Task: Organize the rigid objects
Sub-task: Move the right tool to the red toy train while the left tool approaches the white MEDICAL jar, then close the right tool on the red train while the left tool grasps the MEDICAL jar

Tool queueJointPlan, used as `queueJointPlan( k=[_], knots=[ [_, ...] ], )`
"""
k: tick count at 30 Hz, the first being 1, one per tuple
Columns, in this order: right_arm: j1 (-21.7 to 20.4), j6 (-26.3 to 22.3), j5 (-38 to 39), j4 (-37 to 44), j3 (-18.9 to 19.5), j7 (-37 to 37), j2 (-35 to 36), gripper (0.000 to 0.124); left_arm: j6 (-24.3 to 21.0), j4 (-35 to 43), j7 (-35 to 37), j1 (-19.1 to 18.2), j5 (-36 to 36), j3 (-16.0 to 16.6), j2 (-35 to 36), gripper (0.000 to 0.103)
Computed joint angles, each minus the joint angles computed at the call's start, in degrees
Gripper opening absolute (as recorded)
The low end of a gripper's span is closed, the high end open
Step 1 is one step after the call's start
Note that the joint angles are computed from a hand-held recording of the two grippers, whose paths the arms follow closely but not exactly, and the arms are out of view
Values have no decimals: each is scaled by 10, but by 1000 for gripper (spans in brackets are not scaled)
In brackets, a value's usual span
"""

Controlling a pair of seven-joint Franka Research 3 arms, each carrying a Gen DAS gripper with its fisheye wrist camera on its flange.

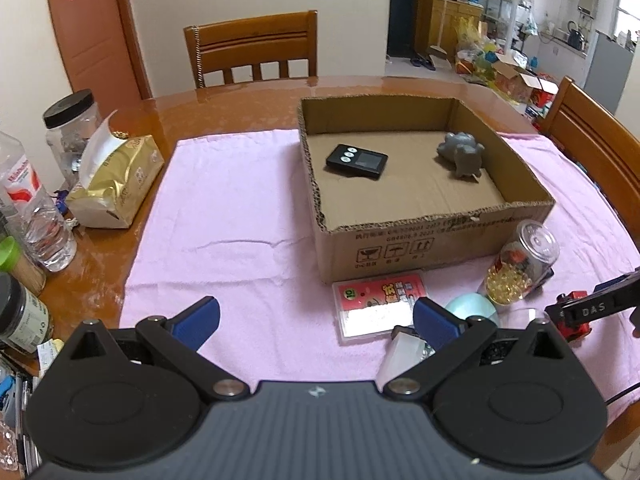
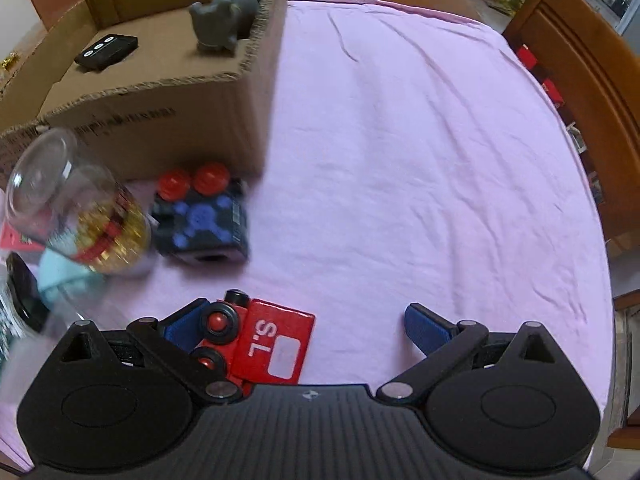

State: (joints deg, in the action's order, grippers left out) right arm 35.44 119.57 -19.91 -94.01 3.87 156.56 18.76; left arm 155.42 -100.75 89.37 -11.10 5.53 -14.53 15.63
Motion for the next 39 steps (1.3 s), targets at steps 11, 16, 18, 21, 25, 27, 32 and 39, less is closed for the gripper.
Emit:
queueJointPlan(
  k=[11,16,18,21,25,27,32,39],
  knots=[
    [-8,37,-21,-62,10,-7,-41,103,-85,-3,233,36,-147,-56,-2,102],
    [-6,48,-38,-75,12,3,-48,103,-111,-3,277,17,-152,-44,3,102],
    [-6,49,-39,-79,13,5,-52,103,-116,-1,290,12,-151,-41,7,102],
    [-8,47,-39,-74,14,4,-49,103,-123,4,315,13,-166,-44,14,102],
    [-8,47,-42,-74,14,7,-49,103,-138,26,313,6,-168,-42,31,102],
    [-7,48,-44,-75,14,9,-50,103,-137,32,293,-5,-146,-34,39,102],
    [-8,50,-46,-77,15,9,-50,103,-123,29,259,-7,-126,-26,42,102],
    [-8,53,-50,-80,15,7,-52,103,-119,37,203,-3,-80,-15,53,102]
  ],
)
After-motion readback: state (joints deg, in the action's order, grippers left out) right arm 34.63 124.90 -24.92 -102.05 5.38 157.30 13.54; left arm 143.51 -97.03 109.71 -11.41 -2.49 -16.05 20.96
